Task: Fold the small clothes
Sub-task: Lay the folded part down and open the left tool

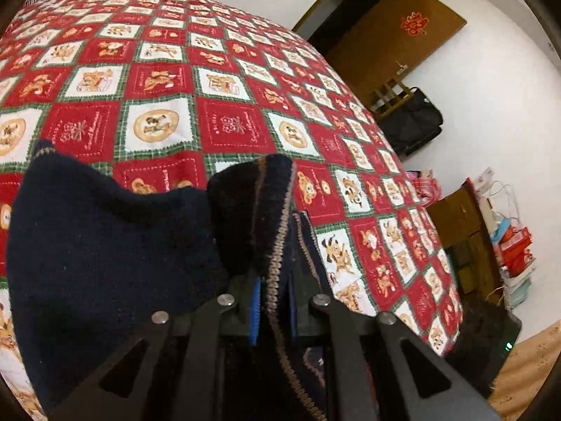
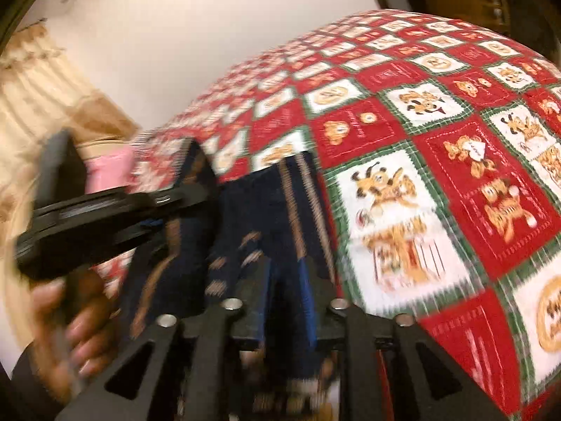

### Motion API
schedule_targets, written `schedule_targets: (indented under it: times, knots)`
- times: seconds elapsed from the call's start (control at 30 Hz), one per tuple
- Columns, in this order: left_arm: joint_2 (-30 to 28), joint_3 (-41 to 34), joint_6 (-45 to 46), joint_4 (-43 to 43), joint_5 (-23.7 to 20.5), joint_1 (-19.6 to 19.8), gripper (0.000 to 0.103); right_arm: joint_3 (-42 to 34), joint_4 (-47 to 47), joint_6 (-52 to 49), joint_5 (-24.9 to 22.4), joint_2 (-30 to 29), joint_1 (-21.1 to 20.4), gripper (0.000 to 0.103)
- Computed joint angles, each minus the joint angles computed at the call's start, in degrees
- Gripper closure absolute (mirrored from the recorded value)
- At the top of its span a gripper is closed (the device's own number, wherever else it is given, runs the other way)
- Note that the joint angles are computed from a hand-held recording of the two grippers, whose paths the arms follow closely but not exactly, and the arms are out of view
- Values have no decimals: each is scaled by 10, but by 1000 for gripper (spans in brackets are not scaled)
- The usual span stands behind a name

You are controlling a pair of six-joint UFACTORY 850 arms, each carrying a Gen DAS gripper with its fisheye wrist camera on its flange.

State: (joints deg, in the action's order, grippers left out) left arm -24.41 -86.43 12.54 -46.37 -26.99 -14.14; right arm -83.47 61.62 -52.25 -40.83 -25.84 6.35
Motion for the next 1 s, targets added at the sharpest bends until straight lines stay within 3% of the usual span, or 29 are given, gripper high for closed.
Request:
schedule_targets:
  times: [0.1,0.17,0.27,0.33,0.37,0.4,0.6,0.7,0.77,0.87,0.9,0.93,0.97,1.0]
  knots:
    - [10,10,12,-6,3,0,90,40,31,-77,-74,41,-8,53]
    - [12,9,1,5,2,-1,90,66,13,-109,-79,65,5,53]
    - [15,6,-13,23,1,-3,90,92,-35,-122,-47,83,36,53]
    - [15,4,-25,35,2,-5,90,97,-98,-82,-14,81,53,67]
    - [16,5,-33,43,2,-5,90,101,-132,-56,3,80,60,89]
    - [17,6,-34,46,0,-5,90,112,-142,-52,10,89,57,94]
    - [21,-4,3,29,-7,-15,90,144,-158,-66,6,141,22,96]
    - [-12,-41,-56,106,-19,-34,87,129,-191,-25,-1,109,25,95]
    - [-45,-77,-134,189,-45,-46,86,132,-152,-37,-7,106,17,96]
    - [-40,-80,-126,165,-41,-48,82,125,-125,-35,-39,97,-1,95]
    - [-29,-74,-112,157,-33,-48,80,121,-124,-33,-40,94,-4,86]
    - [-10,-61,-107,165,-13,-49,73,121,-142,-17,-29,98,-4,70]
    - [4,-49,-98,163,-1,-48,67,123,-160,3,-9,101,-5,47]
    - [26,-30,-79,148,13,-45,48,124,-157,12,2,103,-12,42]
